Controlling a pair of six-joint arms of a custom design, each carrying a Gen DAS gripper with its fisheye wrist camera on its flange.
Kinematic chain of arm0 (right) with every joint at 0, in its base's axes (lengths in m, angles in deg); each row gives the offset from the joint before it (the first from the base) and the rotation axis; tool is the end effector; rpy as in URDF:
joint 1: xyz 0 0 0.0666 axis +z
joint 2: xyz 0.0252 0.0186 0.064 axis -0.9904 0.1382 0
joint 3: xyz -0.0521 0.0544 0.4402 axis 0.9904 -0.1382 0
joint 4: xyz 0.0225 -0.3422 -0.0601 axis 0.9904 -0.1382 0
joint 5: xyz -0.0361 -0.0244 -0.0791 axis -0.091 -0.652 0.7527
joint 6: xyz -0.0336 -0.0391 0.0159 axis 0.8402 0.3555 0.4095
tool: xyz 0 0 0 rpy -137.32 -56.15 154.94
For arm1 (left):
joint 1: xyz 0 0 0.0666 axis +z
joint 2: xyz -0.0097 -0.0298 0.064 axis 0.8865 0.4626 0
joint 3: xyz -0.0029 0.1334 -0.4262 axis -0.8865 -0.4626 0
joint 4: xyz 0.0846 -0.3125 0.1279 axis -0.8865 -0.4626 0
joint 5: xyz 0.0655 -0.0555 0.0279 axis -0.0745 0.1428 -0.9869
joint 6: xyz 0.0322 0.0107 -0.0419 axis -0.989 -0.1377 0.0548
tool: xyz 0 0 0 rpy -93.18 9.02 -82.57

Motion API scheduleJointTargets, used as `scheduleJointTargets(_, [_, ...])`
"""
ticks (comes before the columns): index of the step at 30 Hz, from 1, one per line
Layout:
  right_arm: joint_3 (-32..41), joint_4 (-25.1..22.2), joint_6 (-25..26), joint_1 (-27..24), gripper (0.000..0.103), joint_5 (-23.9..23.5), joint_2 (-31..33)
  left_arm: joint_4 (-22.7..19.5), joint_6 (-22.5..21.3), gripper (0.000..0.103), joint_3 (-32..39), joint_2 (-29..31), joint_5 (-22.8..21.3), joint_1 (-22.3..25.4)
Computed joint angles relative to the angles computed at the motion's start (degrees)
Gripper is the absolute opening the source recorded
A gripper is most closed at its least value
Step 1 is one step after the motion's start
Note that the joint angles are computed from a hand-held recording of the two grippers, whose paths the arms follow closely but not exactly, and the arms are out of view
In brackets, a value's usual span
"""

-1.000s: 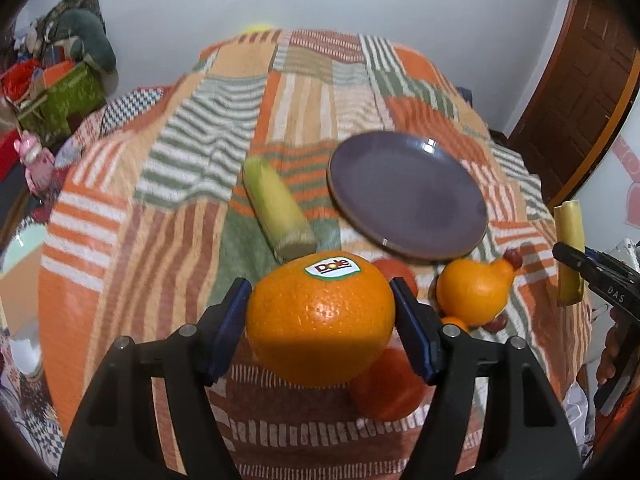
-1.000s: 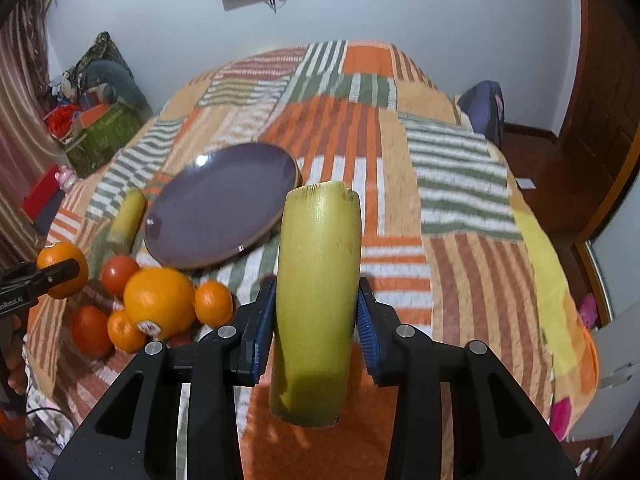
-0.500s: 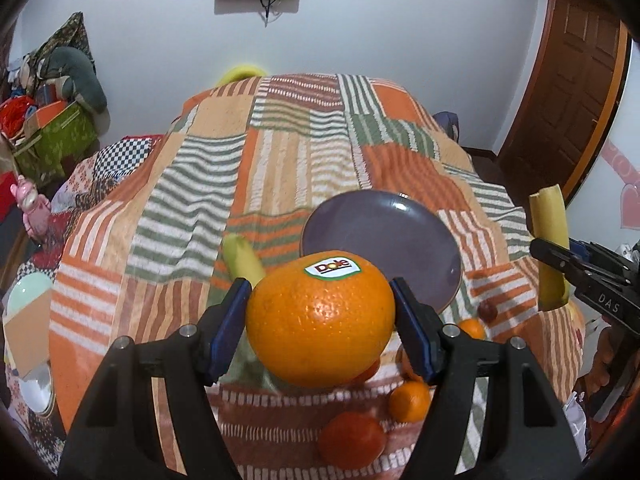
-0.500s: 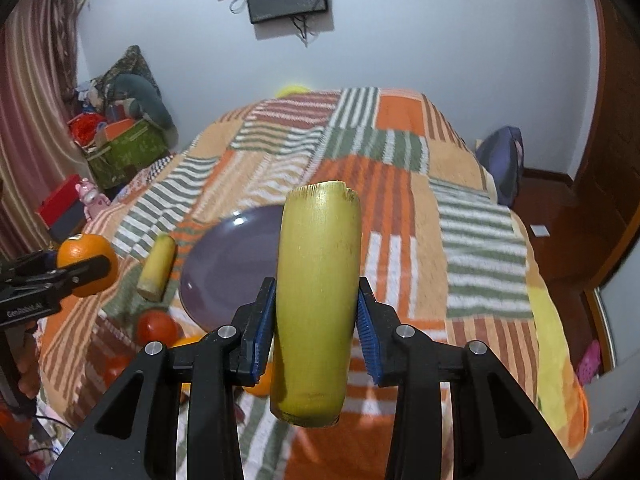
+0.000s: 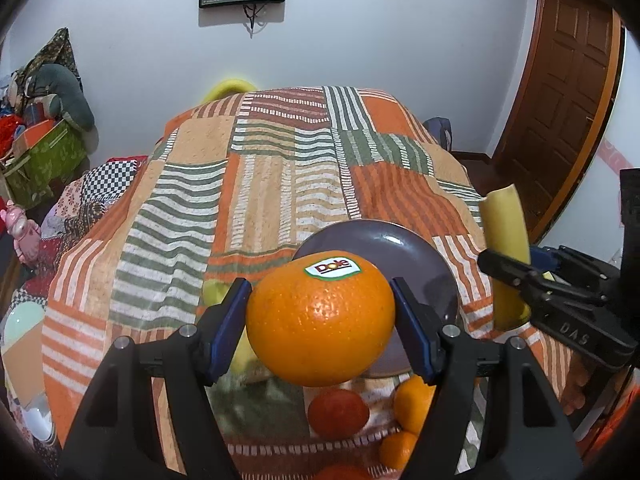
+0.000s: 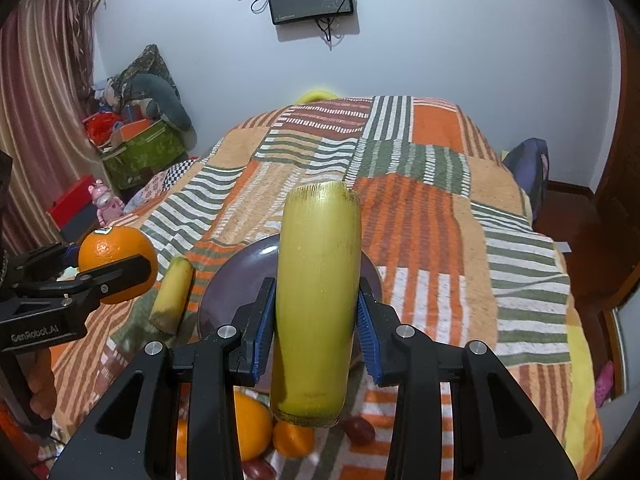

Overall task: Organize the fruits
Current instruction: 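Carry the corn cob with the right tool while the left tool carries the orange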

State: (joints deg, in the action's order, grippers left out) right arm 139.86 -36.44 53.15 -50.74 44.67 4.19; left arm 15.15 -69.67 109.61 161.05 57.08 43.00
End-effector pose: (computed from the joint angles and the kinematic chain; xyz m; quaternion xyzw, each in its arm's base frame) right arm 0.3970 0.2460 0.3047 -0.2251 0.8751 0.1863 0.3858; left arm 0.3512 -0.1159 0.3273 -0.0476 0.9195 -0.0278 0.3892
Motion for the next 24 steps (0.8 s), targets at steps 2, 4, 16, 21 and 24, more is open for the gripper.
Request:
scheduleJointTargets(2, [1.13, -0.36, -0.1, 0.35, 0.035, 0.02, 1.21, 0.42, -0.63, 0.069, 0.62, 0.94, 0.39, 0.7])
scheduleJointTargets(4, [2.11, -0.8, 0.14, 0.43, 0.035, -0.07, 2.19, 0.93, -1.32, 0.069, 1.29, 2.04, 0.56, 1.38])
scheduleJointTargets(16, [7.69, -4.26, 1.44, 1.59, 0.035, 1.22, 7.76, 2.09, -3.79, 0.069, 5.02, 9.3, 5.25, 4.5])
scheduleJointTargets(21, [9.58, -6.64, 2.79, 2.03, 0.035, 1.15, 9.87, 1.72, -4.29, 0.069, 6.09, 12.41, 7.41, 5.19])
scheduleJointTargets(24, [10.55, -8.08, 3.36, 2.1, 0.035, 1.31, 11.0, 1.79, -4.89, 0.069, 6.39, 13.95, 8.85, 5.76])
